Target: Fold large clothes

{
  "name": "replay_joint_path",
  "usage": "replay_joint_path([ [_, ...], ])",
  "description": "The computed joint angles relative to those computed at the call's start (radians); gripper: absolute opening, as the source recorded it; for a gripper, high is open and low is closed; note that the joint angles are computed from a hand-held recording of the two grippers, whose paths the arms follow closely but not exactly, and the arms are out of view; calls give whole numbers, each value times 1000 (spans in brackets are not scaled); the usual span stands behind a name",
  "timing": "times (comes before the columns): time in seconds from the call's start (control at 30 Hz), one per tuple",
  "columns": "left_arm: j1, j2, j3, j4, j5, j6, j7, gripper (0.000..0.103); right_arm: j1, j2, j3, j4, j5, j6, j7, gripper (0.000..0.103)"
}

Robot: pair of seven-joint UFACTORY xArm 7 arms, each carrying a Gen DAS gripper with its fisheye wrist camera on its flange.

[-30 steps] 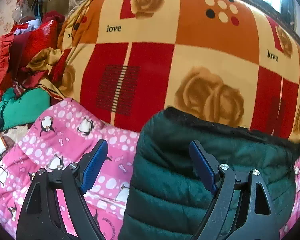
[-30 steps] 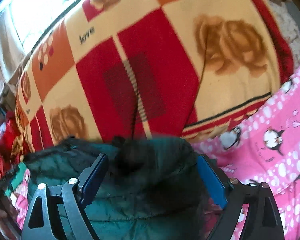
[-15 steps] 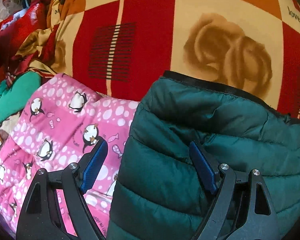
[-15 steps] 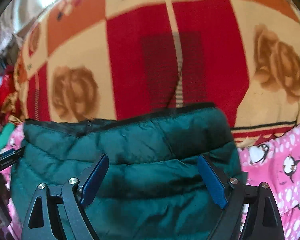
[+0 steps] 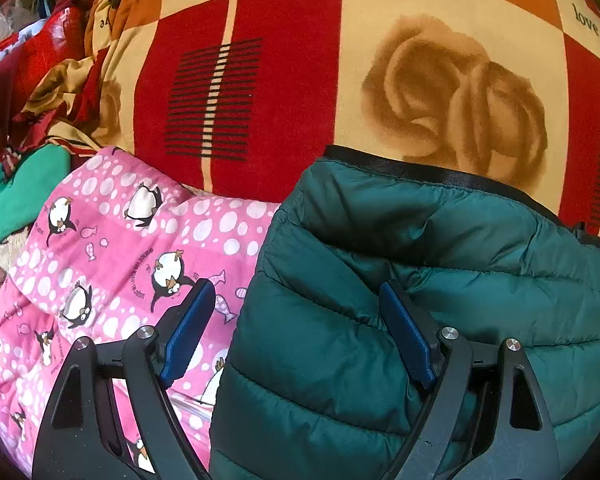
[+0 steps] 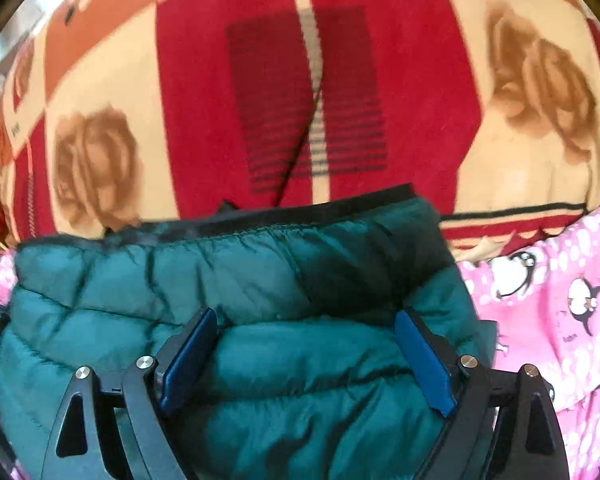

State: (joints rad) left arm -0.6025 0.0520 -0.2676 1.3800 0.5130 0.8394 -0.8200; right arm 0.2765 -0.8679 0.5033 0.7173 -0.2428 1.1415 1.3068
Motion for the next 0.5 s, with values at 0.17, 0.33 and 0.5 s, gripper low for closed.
replay_joint_path([
  [0.17, -1, 0, 1, -6, 7, -8, -7, 84, -1, -45, 34, 18, 3, 81, 29, 89],
  [0.33, 0, 0, 0, -7, 5, -11, -6, 85, 42, -111, 4, -87, 56, 72, 67, 89],
  [0.5, -3, 0, 0, -9, 23, -9, -15, 85, 42, -113, 7, -93, 61, 72, 74, 91],
])
